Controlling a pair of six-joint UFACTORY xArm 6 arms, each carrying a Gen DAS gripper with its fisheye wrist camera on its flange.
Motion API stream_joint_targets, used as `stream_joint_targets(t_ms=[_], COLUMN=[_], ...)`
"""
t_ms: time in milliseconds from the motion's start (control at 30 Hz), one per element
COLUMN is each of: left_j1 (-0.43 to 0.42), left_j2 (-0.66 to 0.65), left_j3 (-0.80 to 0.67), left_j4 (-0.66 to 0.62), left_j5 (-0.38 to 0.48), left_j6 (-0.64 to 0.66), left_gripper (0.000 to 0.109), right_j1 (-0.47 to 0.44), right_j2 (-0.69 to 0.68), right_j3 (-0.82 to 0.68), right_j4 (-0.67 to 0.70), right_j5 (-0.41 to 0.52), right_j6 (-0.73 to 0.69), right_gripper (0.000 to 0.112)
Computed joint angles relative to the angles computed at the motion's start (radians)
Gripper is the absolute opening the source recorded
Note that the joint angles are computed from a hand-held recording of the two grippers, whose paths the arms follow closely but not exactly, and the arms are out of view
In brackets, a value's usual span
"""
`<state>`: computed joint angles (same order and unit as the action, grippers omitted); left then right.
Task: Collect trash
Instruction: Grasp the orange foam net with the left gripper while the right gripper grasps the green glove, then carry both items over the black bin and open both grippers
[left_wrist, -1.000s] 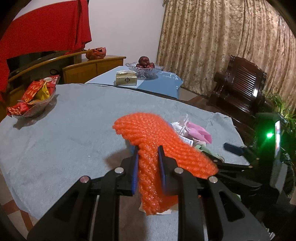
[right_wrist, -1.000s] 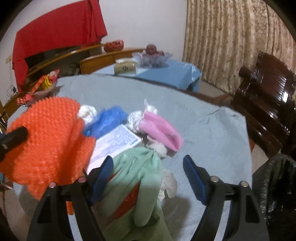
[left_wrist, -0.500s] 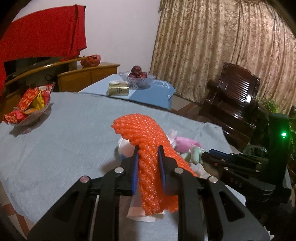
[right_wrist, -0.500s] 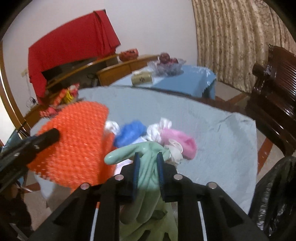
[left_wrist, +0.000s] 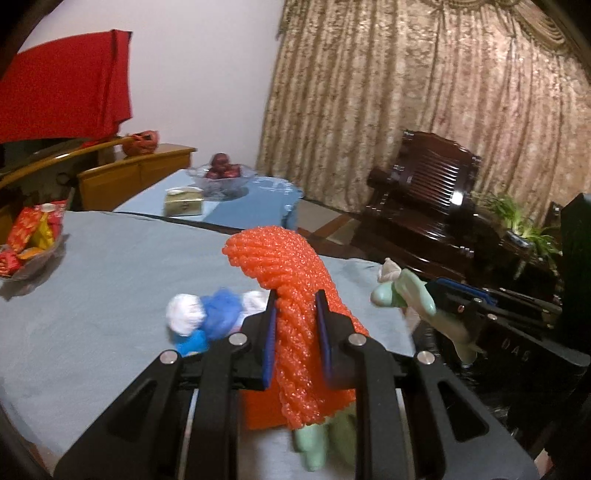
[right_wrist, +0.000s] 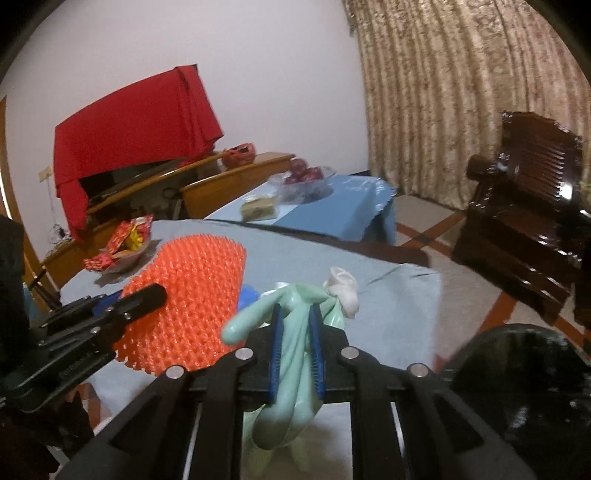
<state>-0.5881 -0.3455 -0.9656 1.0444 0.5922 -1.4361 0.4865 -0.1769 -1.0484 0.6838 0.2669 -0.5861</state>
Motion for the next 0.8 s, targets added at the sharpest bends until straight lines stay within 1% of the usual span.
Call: stream_joint_targets(t_ms=[200,333,433,567,700,800], left_j1=[-0.037,-0.046,-0.059,-0.083,-0.119,-0.143], left_j2=[0.123,0.186,0.246,0.357,0.479,0.59], left_j3=[-0.094,-0.139,-0.194,-0.303,-0.421,-0.528], left_j4=[-0.013,-0.046,-0.053,-0.062,-0.082,-0.142], left_j5=[-0.044,-0.08,-0.106,-0.15,-0.19,-0.216], left_j6=[0.008,0.033,0.056,0.095,0.137,0.208], left_gripper=[0.018,0.018,0.018,0.018,0.018,0.019], right_j1=[-0.074,-0.11,-0.151,-0.226,-0.325,-0.395], right_j2=[-0.042,-0.069,-0.094,-0.125,-0.138,-0.134], right_j3=[0.04,0.069,0.094,0.134,0.167,0.193], right_j4=[-0.02,0.009,-0.013,-0.043,-0.083,-0.154], right_j5=[0.019,0.005,-0.011,-0.021,-0.024,-0.028], right_j6=[0.0,-0.023,-0.009,0.012,0.037,0.087], right_gripper=[0.012,0.012,0.012,0.012,0.012,0.012])
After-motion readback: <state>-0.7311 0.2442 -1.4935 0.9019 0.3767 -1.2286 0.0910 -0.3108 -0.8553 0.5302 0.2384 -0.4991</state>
